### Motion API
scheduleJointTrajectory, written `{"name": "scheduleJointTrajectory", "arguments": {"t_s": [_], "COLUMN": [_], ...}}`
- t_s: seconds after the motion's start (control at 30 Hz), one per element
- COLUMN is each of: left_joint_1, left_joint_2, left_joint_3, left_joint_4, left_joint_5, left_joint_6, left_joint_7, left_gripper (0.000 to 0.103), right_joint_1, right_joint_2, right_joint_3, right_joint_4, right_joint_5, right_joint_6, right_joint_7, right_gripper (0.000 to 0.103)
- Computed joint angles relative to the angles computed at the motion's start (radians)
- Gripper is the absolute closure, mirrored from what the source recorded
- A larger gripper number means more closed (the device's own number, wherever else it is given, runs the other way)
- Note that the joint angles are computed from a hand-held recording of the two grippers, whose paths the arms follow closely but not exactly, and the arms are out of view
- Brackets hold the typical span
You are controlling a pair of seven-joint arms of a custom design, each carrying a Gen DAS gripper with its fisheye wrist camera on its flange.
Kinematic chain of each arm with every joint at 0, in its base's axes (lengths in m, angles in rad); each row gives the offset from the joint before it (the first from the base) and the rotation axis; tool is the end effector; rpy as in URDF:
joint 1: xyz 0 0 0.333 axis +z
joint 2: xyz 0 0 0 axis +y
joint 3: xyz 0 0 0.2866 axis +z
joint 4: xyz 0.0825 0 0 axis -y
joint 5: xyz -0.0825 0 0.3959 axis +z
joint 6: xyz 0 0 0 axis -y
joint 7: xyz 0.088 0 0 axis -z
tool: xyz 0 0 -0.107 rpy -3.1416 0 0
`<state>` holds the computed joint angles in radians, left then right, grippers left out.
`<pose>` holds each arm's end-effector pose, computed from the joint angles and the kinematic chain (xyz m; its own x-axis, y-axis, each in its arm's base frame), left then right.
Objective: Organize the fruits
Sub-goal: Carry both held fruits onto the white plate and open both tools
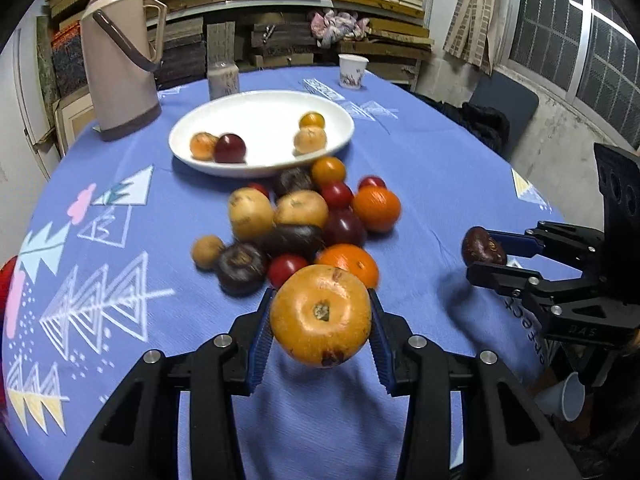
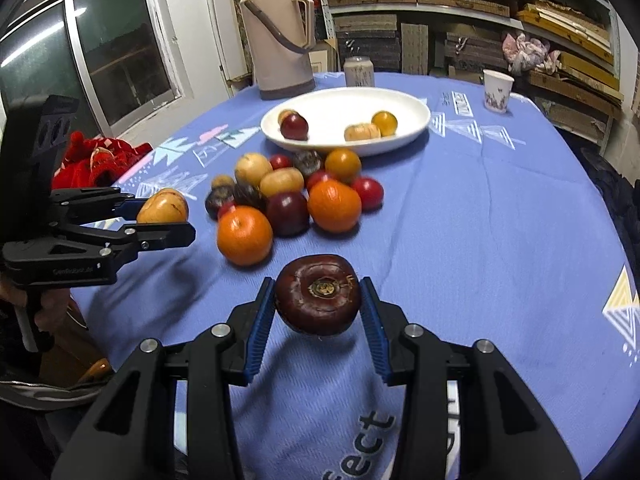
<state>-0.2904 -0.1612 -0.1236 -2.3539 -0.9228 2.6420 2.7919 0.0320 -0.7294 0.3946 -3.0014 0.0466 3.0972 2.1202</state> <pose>0.4888 -0.1927 0.3988 -0.8019 -0.5941 0.0631 -0.4832 0.5828 -0.6533 0.3435 0.1294 0.3860 -0.0789 -0.9818 -0.1729 -0.6821 0.1797 -0.7089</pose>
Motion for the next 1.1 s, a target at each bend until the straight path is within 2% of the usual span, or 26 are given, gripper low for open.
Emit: {"name": "scheduleJointTrajectory", "arguments": {"t_s": [0.07, 0.13, 0.3, 0.4, 0.5, 0.6, 0.9, 1.1], "left_joint_1": [0.008, 0.016, 0.041, 0.065, 0.090, 0.112, 0.118, 0.144], "left_joint_2": [0.022, 0.050, 0.132, 0.209, 0.267, 0.329, 0.557, 0.658], "left_joint_3": [0.002, -0.009, -0.036, -0.065, -0.098, -0.124, -0.144, -0.190], "left_joint_4": [0.037, 0.075, 0.184, 0.281, 0.354, 0.424, 0.666, 0.777], "left_joint_5": [0.009, 0.032, 0.090, 0.171, 0.201, 0.262, 0.544, 0.642], "left_joint_6": [-0.005, 0.028, 0.051, 0.049, 0.049, 0.046, 0.020, 0.013], "left_joint_7": [-0.011, -0.024, -0.073, -0.159, -0.188, -0.253, -0.527, -0.615], "left_gripper": [0.059, 0.059, 0.059, 0.059, 0.059, 0.059, 0.059, 0.059], "right_joint_1": [0.000, -0.013, -0.070, -0.094, -0.166, -0.175, -0.129, -0.079], "right_joint_2": [0.007, 0.023, 0.102, 0.193, 0.290, 0.408, 0.666, 0.773], "right_joint_3": [-0.019, -0.028, -0.049, -0.068, -0.029, -0.045, -0.143, -0.222], "right_joint_4": [0.018, 0.047, 0.159, 0.257, 0.367, 0.476, 0.698, 0.807], "right_joint_5": [-0.004, -0.011, -0.034, -0.047, -0.095, -0.140, -0.267, -0.389], "right_joint_6": [0.002, 0.002, -0.005, -0.007, -0.022, -0.039, -0.118, -0.168], "right_joint_7": [-0.017, -0.038, -0.099, -0.141, -0.146, -0.150, -0.095, -0.014], "right_gripper": [0.062, 0.062, 0.062, 0.062, 0.062, 0.062, 0.061, 0.061]}}
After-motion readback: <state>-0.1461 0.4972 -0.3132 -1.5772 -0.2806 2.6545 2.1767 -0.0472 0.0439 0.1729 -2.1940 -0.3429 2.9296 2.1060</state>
